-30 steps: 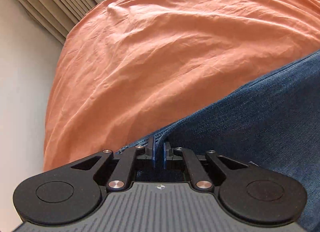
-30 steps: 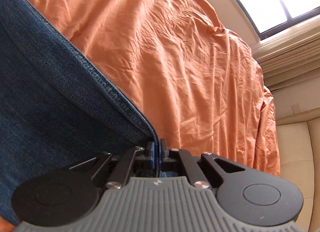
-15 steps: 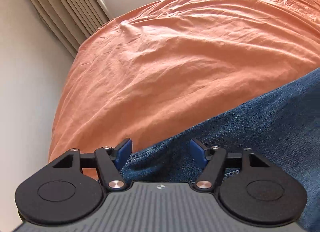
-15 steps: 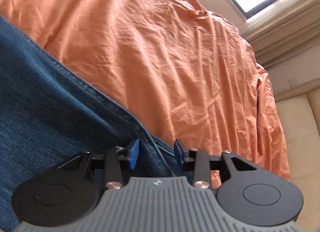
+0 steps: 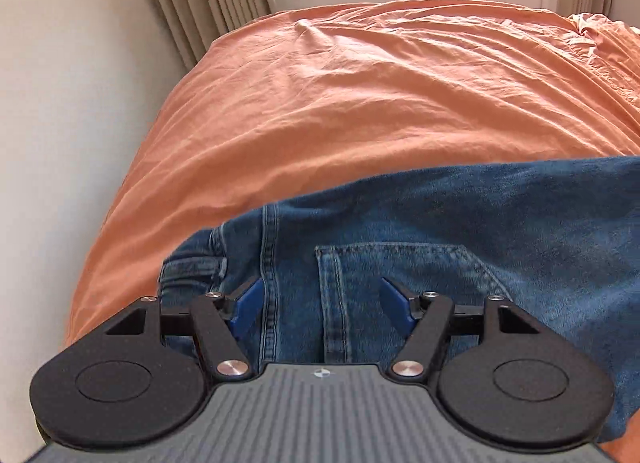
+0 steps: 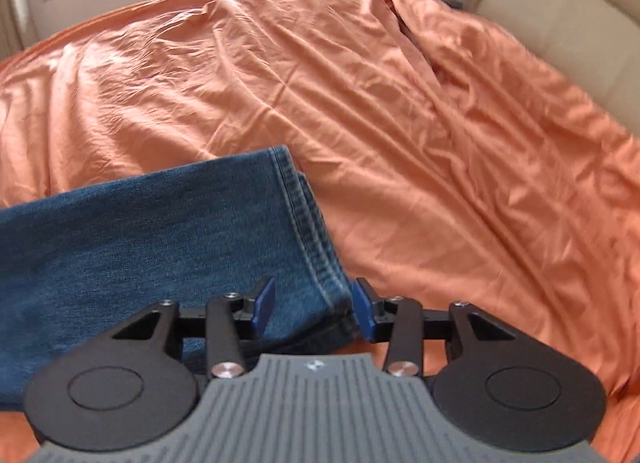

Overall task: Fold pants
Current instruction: 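Lay the jeans flat back-pocket up and open both grippers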

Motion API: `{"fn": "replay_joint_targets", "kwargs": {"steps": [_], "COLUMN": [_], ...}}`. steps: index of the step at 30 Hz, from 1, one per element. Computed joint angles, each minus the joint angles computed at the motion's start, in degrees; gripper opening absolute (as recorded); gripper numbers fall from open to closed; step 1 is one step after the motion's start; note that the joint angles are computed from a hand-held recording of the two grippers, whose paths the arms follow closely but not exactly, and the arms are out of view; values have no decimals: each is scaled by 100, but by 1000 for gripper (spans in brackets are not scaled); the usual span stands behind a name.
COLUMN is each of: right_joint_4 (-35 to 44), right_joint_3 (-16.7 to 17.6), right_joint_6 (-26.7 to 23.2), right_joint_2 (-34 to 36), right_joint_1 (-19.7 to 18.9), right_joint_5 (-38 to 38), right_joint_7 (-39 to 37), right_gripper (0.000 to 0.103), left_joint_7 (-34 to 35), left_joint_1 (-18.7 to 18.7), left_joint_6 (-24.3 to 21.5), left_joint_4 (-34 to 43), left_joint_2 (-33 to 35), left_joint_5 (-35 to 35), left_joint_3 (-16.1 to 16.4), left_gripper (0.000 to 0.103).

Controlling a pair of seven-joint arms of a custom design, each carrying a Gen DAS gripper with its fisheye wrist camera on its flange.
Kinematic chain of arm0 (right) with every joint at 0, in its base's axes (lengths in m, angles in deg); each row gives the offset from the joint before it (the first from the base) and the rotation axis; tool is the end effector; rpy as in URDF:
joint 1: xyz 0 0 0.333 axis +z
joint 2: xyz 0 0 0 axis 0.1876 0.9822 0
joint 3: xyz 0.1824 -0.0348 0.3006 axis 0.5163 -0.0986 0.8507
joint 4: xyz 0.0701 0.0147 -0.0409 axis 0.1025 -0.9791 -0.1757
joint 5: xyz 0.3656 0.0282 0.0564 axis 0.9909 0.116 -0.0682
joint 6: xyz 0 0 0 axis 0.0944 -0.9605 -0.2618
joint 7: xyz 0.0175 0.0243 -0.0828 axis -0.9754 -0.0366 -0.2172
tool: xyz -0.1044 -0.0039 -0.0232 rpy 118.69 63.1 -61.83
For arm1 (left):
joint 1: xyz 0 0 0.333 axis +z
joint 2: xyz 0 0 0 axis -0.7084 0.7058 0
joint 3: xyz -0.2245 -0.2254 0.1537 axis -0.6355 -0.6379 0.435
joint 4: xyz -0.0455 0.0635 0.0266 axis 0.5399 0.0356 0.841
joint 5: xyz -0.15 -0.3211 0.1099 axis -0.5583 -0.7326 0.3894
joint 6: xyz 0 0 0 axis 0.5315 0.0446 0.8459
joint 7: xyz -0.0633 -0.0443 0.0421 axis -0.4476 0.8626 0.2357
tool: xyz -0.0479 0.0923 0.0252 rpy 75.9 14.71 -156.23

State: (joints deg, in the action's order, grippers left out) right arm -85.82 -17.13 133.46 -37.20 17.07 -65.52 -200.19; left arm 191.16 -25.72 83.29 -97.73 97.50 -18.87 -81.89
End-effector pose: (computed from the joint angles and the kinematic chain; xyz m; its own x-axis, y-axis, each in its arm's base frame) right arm 0.4090 0.0835 0.3442 -0.7417 -0.6702 -0.0283 -0.5561 0.6379 -0.5327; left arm 0.7285 0.1323 0.4147 -0.4566 -0.8691 -0.1901 -0.6656 0.4755 -0.5752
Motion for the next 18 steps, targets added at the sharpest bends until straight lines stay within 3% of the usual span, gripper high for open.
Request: {"fn": "replay_joint_targets", "kwargs": {"steps": [4,7,8,11,15,18], "right_joint_4": [-294,-201,-155,-70,-198,-413], "right_joint_3": [-130,-284,-335,-390,-63,-200], "right_joint_6": [730,983,1029,982,-163,50], "right_joint_2": [92,304,380,418,-396,-483], "right_joint_1": [-283,-351,-351,-303,77,34], "right_joint_5": [-1522,-2744,-3011,-3134,-2865,-2409], "right_joint_7": [2500,4096,4479,4619,3448,2992], "right_gripper": [29,28,20,1,0,0], "left_joint_7": [-391,-579,-619,-746,-779,-673], "left_joint_1": [-143,-138,-125,-182,-138,-68], "left_joint_6": [-29,2,4,132,163,237], "left_joint_4": [-103,-159,-187,-309,-338,-367], "left_joint_2": [-6,4,-4,-47,-47,-10], "left_joint_5": [275,418,446,611,687,679], "left_joint_3": [342,410,408,458,385,287], "left_gripper": [75,75,74,75,75,75]}}
